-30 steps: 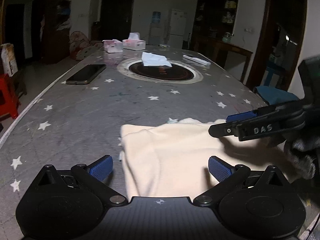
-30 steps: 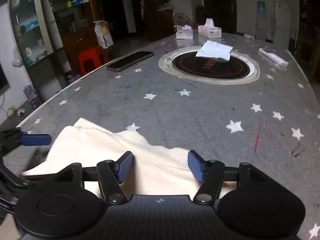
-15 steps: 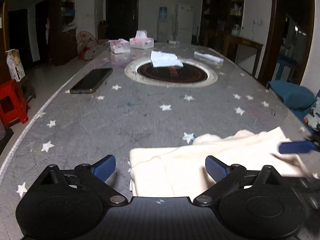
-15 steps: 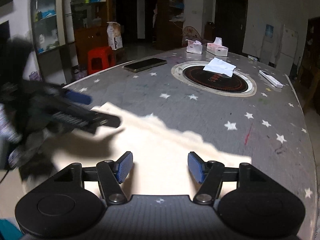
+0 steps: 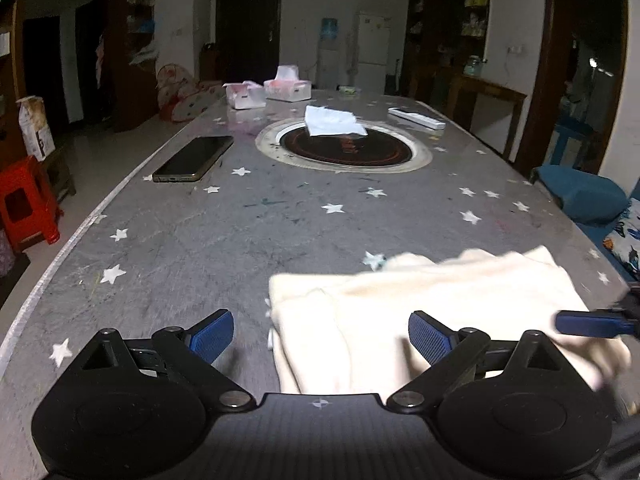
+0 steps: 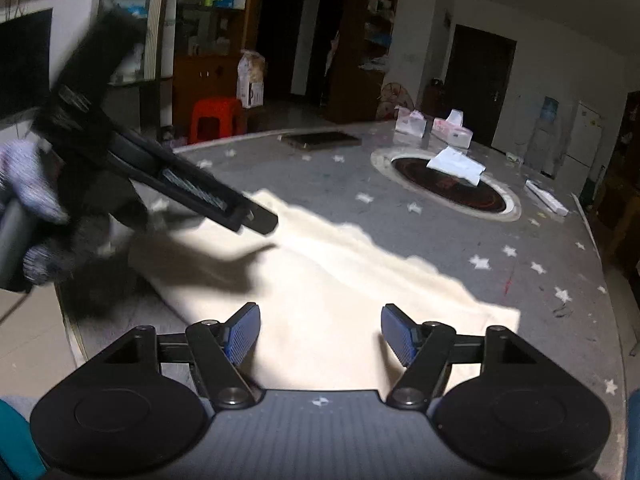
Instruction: Fold clothes
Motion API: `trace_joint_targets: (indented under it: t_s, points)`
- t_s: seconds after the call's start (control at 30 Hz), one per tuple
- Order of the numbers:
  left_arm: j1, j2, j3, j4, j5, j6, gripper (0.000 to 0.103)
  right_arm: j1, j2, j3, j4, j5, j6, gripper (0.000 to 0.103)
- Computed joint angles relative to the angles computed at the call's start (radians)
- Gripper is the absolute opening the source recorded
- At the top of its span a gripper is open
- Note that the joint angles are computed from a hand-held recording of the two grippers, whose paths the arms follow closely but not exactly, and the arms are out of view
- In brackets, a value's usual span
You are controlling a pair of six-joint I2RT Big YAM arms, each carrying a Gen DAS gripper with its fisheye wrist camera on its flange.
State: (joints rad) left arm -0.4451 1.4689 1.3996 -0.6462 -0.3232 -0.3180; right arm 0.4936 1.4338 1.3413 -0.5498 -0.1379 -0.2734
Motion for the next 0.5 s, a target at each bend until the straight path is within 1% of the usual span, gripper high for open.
trace_joint_targets:
  t_s: [0.17,0.3,0.5]
  points:
    - [-0.022,-0.057,-0.069,-0.003,-0.005,-0.002,0.096,-0.003,-0.025,-0.020,0.022,0.005,0.020,0.070]
    - [-0.034,-0.093,-0.113,0.017,-0.015,0.002,0.096,-0.020,-0.066,-0.050,0.033,0.007,0.053,0.071]
    - [-0.033,-0.085,-0.122,0.015,-0.005,0.005,0.097,-0.046,-0.073,-0.084,-0.009,0.022,0.096,0.071]
